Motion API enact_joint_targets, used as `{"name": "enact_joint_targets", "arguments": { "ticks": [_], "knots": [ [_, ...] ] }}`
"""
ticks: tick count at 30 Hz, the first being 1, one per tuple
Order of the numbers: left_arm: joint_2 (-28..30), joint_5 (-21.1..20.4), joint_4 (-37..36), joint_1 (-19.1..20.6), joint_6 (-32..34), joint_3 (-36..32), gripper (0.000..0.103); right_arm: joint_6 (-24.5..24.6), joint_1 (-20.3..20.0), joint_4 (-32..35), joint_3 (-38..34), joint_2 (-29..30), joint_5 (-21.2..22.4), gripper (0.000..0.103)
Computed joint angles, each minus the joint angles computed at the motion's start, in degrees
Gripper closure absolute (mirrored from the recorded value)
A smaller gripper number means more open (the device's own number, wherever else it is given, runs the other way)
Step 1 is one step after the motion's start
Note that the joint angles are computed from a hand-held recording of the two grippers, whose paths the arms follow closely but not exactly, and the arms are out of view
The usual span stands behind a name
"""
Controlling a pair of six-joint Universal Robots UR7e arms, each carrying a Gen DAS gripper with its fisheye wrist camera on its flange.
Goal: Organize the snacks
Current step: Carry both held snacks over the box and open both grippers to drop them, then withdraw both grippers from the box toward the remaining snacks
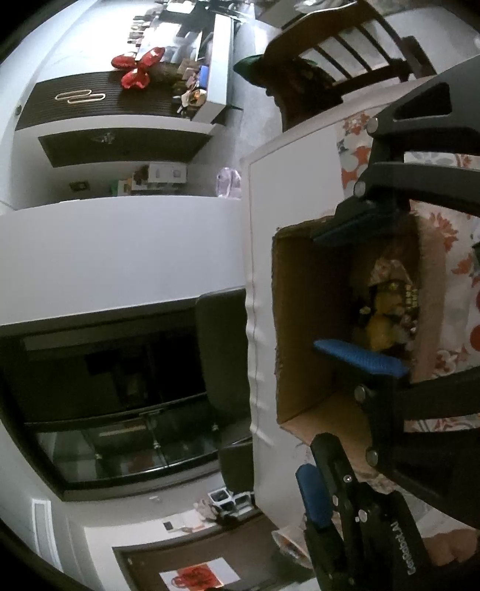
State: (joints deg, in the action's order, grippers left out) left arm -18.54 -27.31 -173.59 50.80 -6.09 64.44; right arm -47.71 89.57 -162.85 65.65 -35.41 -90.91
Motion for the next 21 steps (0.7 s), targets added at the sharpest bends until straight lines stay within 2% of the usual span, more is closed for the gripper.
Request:
{"name": "enact_joint_targets", "arguments": {
  "ticks": [10,17,21],
  "knots": [
    [-1.26,2.6,-11.93,-3.52,6.15,9.29,0.053,-0.36,-1.56,-8.3,12.53,-7.24,2.62,0.046],
    [-2.6,2.49,-15.52,-6.06,6.07,16.31,0.053,0.21,-2.95,-11.81,19.94,-12.08,4.48,0.046],
    [-2.96,4.15,-16.86,-7.45,3.91,20.45,0.053,-0.72,-4.04,-14.85,25.16,-14.87,4.97,0.04]
  ]
}}
